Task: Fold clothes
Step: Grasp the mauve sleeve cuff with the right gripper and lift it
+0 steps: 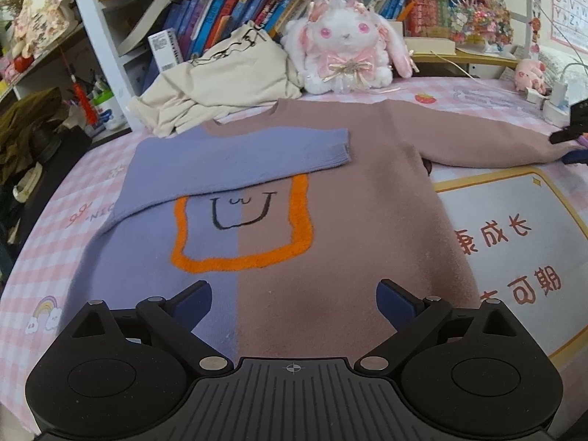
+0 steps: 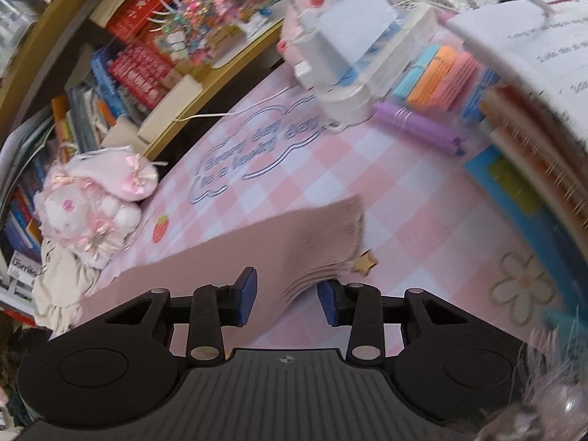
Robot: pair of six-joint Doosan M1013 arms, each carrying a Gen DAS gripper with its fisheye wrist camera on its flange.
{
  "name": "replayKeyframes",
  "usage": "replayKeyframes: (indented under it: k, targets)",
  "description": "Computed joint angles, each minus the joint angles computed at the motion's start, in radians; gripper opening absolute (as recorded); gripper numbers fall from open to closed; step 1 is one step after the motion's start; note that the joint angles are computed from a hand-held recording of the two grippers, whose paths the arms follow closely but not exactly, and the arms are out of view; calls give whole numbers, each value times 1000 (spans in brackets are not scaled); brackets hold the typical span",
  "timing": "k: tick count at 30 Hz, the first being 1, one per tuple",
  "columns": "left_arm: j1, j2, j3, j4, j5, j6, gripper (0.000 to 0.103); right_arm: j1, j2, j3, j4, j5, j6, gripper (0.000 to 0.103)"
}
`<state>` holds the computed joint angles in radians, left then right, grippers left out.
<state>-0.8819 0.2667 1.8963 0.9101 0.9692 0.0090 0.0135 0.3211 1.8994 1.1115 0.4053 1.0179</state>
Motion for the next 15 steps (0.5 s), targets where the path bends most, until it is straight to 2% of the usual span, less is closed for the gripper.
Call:
replayKeyframes:
  k: [3,4,6,9,15]
  targets:
    - [1,-5,7,6,4,-29,98,-8,4,-6,-21,13,61,29]
    - [1,-6,8,5,3,-35,98,-8,4,-8,-42,14,89,19]
    - [1,-7,12,5,1,-43,98,-2,9,-21,-135,16,168,7]
    - [0,-11,19,8,-5,-45,98,4,9,-31,-171,15,193,6]
    - [3,-32,50,32,-20,-70,98,35,-12,-53,-36,14,5,6]
